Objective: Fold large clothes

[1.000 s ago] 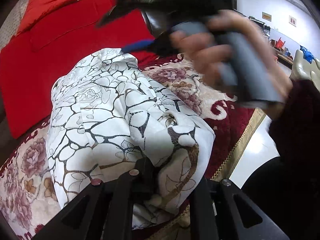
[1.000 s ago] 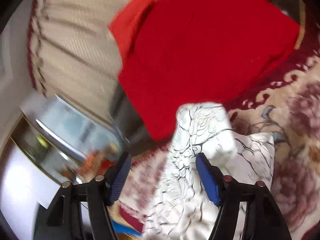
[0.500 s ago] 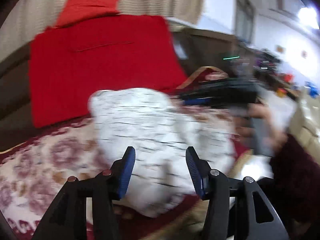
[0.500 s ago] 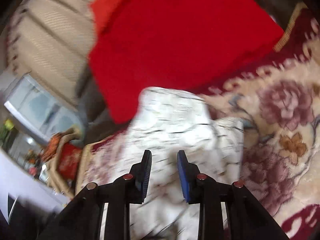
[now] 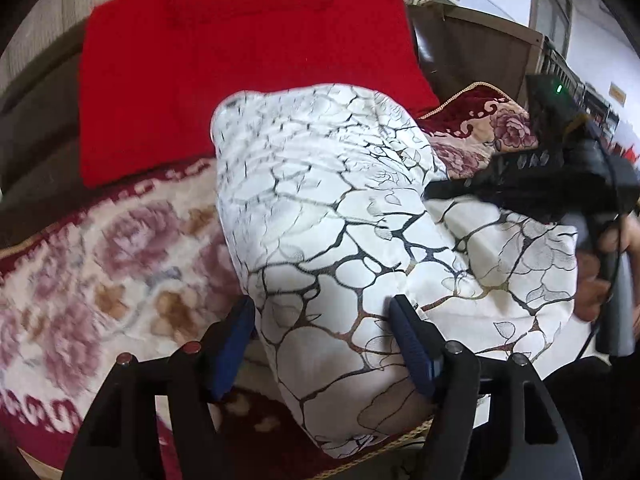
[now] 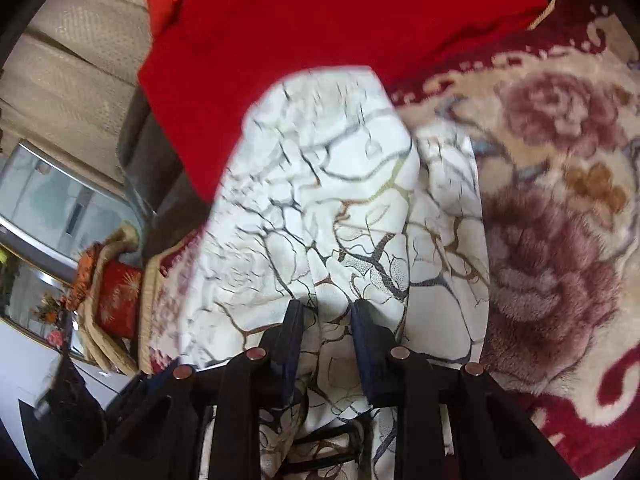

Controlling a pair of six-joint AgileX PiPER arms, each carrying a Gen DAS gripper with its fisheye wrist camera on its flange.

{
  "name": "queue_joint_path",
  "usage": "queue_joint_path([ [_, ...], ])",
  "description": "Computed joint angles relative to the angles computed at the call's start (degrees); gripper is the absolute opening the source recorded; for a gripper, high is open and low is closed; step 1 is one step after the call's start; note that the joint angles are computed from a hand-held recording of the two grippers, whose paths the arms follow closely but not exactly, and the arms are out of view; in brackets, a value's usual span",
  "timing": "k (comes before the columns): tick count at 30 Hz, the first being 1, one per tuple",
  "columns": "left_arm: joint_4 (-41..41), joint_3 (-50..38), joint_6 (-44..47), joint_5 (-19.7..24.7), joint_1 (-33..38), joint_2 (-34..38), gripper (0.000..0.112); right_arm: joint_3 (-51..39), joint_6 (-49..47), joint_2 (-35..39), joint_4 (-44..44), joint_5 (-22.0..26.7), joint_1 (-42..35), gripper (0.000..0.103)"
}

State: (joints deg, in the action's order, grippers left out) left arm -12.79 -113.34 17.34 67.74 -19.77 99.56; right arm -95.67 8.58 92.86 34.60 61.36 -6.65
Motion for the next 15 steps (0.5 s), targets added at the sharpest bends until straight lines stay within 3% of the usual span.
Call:
queue_joint_path([
  [1,0.7,0.2,0.1,-0.5,-0.2,-0.3,0.071,0.7,0.0,-1.4,0.9,-0.5,-0.8,0.031],
  [3,2.1,-1.6,0.0,-0.8,-0.3,1.0,0.071,2.1,-0.7,-3.8,2.0,-2.3,-2.2,0.057],
  [4,2.9,-1.2,-0.3,-1.3,-0.6,0.5,0.071,3.0,0.5,-5.4,1.2,-4.2,-2.3,0.083],
  [5,3.8,-1.3,-0.8,-1.5,-1.1,0.4,0.071,3.7,3.2,-6.6,-1.1,-7.3,-1.5,0.089],
  [7,5.0,-1.1,-1.2,-2.0,-1.2,-0.2,0.071,3.7,6.4,-8.1,-5.1,-9.8,-1.0,0.089],
  [10,5.1,-1.4,-0.9,-1.6,-0.4,-0.8,0.071,1.9,9.1,-6.8,-8.5,-8.0,-1.0,0.089],
  [15,5.2,-4.8,0.0,-0.7,0.8,0.7,0.071,8.8,2.6,-5.9,2.7,-9.4,-6.3,0.089],
])
